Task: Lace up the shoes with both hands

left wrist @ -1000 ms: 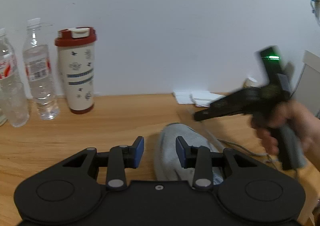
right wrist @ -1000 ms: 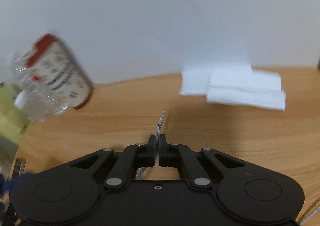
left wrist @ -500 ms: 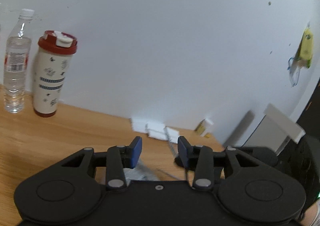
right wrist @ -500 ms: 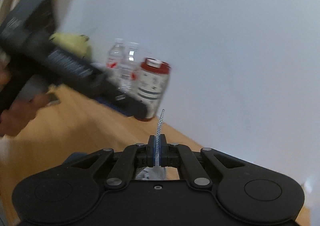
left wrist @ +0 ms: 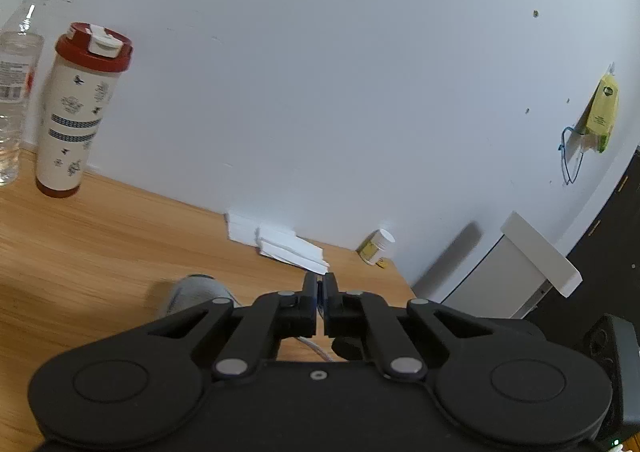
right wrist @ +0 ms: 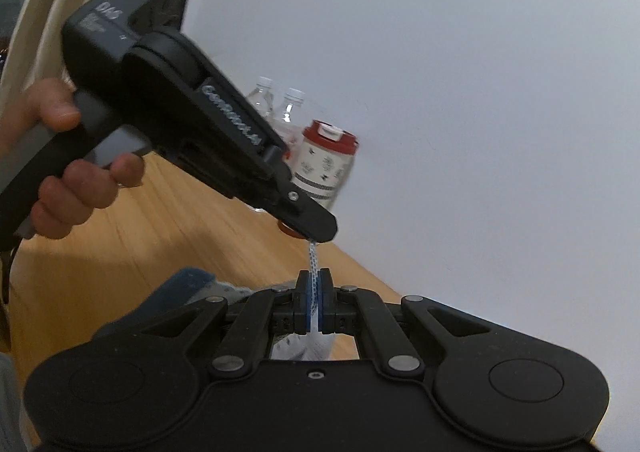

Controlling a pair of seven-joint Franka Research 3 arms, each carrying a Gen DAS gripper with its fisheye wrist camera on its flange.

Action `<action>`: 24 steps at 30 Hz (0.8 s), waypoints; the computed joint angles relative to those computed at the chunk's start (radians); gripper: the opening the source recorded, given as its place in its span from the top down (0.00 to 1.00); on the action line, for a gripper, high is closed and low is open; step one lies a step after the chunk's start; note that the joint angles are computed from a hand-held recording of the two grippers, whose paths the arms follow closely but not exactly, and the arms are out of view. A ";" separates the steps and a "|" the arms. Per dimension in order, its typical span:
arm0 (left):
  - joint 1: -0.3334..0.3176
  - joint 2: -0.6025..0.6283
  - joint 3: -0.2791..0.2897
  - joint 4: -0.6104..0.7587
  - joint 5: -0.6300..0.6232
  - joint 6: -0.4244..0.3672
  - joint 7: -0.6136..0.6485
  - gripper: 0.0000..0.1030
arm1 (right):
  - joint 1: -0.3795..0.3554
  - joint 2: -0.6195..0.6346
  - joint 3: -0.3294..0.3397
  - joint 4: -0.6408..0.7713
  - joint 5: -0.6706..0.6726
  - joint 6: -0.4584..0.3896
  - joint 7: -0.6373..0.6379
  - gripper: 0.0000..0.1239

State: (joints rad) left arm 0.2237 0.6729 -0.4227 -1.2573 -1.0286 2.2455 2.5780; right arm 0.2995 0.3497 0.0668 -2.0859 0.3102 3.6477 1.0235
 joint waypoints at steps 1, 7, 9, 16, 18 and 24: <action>-0.003 -0.003 0.000 -0.004 0.000 0.006 -0.004 0.98 | 0.013 -0.002 -0.009 -0.003 0.020 0.006 -0.011 0.96; -0.020 -0.011 -0.003 -0.017 0.005 0.026 -0.034 0.98 | 0.073 -0.032 -0.028 -0.001 0.192 -0.005 -0.066 0.77; -0.022 -0.021 -0.009 -0.035 -0.005 0.041 -0.020 0.98 | 0.106 -0.032 -0.054 0.028 0.282 -0.032 -0.090 0.77; -0.033 -0.092 -0.017 -0.140 -0.095 0.107 0.117 0.98 | 0.022 -0.053 0.005 0.034 0.268 -0.074 0.073 0.92; -0.042 -0.097 -0.006 -0.144 -0.101 0.115 0.119 0.98 | -0.043 -0.064 0.049 0.011 0.171 -0.075 0.190 0.98; -0.063 -0.107 0.014 -0.154 -0.079 0.141 0.133 0.97 | 0.028 -0.070 -0.023 0.015 0.173 -0.098 0.175 0.98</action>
State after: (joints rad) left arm 0.1611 0.5658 -0.4088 -1.4116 -1.1073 2.3869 2.7113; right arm 0.3273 0.2800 0.0434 -2.0708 0.4831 3.5496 1.1988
